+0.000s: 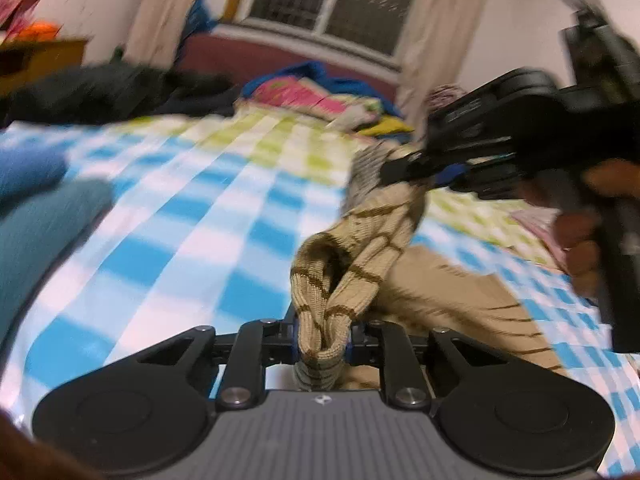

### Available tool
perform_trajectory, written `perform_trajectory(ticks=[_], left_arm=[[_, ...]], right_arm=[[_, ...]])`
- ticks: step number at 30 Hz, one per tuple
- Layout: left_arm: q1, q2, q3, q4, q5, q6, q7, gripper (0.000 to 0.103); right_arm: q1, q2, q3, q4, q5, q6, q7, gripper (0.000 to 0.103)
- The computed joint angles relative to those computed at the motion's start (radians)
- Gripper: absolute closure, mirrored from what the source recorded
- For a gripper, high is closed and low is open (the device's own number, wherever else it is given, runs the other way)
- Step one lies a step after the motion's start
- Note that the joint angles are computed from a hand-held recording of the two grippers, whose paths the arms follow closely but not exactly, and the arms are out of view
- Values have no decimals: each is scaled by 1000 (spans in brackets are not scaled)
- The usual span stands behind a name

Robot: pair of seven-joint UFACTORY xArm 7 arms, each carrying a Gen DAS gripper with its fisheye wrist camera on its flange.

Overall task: Fold small clothes
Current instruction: 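Lift the sweater edge with the right gripper and fold it over the body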

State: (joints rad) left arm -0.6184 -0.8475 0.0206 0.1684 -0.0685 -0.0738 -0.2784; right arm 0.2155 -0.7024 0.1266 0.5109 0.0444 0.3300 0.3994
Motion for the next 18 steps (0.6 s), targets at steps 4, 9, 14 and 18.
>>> perform_trajectory(ticks=[4, 9, 14, 18], left_arm=[[-31, 15, -83, 52, 29, -51, -11, 80], [-34, 130, -216, 136, 74, -131, -41, 80], [45, 282, -398, 223, 114, -145, -77, 80], [163, 320, -577, 253, 134, -125, -97, 80]], right_arm=[[2, -87, -79, -33, 26, 6, -43, 90], [-34, -230, -181, -88, 56, 27, -127, 90], [-127, -341, -279, -173, 86, 81, -206, 90], [-211, -379, -355, -254, 116, 116, -280, 90]])
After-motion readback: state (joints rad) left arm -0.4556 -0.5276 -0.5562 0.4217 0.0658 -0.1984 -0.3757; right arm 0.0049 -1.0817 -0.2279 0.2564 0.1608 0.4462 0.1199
